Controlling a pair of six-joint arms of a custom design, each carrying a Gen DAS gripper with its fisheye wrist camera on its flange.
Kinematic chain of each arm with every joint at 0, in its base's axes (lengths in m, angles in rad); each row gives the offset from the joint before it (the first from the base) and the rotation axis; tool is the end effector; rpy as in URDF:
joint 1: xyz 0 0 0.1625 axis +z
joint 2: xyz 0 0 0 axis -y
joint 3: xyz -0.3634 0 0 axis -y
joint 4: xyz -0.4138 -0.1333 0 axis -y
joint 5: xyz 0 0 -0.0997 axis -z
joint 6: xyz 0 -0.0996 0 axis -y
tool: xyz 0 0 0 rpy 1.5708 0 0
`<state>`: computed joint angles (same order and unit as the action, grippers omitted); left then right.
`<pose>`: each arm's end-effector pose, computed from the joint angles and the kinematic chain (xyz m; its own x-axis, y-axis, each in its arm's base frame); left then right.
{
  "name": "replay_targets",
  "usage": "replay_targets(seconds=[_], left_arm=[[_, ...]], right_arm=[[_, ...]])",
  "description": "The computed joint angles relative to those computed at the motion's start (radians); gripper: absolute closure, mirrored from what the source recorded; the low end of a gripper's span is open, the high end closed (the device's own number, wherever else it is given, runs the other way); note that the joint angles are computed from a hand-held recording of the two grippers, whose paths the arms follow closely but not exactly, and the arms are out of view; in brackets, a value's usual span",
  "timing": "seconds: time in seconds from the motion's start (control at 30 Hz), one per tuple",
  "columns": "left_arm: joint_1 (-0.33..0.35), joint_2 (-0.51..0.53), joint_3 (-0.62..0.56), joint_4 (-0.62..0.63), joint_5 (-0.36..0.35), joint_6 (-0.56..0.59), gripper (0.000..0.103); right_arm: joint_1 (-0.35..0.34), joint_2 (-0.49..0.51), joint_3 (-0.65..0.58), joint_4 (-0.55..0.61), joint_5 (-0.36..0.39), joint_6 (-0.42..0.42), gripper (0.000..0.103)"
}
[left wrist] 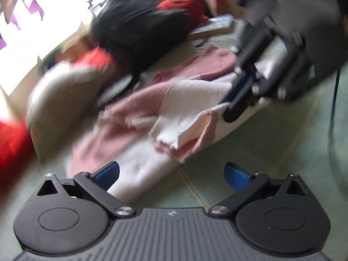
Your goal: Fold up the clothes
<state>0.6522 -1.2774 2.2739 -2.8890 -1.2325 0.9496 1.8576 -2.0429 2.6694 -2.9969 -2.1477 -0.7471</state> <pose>-0.2600 -0.4079 0.1053 0.2314 0.8675 -0.4404 0.9722 -0.2227 0.0720 0.1604 -0.2647 0.2568 -0.5370 -0.3530 0.7662 -0.7661 0.5843 -0.2678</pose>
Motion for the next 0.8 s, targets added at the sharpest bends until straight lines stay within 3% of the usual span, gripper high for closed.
replay_targets(seconds=[0.1,0.17,0.47,0.5,0.57,0.63,0.73,0.8], left_arm=[[-0.019,0.087,0.023,-0.195,0.025,0.206,0.013],[-0.019,0.131,0.028,-0.286,0.012,0.295,0.013],[0.0,0.209,0.074,-0.52,-0.063,0.559,0.014],[-0.003,0.208,0.08,-0.517,-0.063,0.584,0.018],[-0.011,0.207,0.09,-0.511,-0.064,0.635,0.04],[-0.02,0.2,0.105,-0.5,-0.059,0.678,0.077],[-0.034,0.179,0.129,-0.485,-0.054,0.696,0.098],[-0.042,0.163,0.136,-0.482,-0.061,0.664,0.098]], right_arm=[[-0.013,-0.026,-0.002,0.058,0.03,0.047,0.092],[-0.017,-0.044,0.009,0.09,0.04,0.069,0.092],[-0.034,-0.155,0.035,0.184,0.087,0.115,0.087],[-0.038,-0.161,0.037,0.182,0.088,0.122,0.087],[-0.049,-0.171,0.039,0.177,0.088,0.135,0.087],[-0.052,-0.178,0.043,0.169,0.082,0.142,0.087],[-0.05,-0.204,0.05,0.161,0.076,0.145,0.087],[-0.053,-0.224,0.049,0.154,0.077,0.14,0.087]])
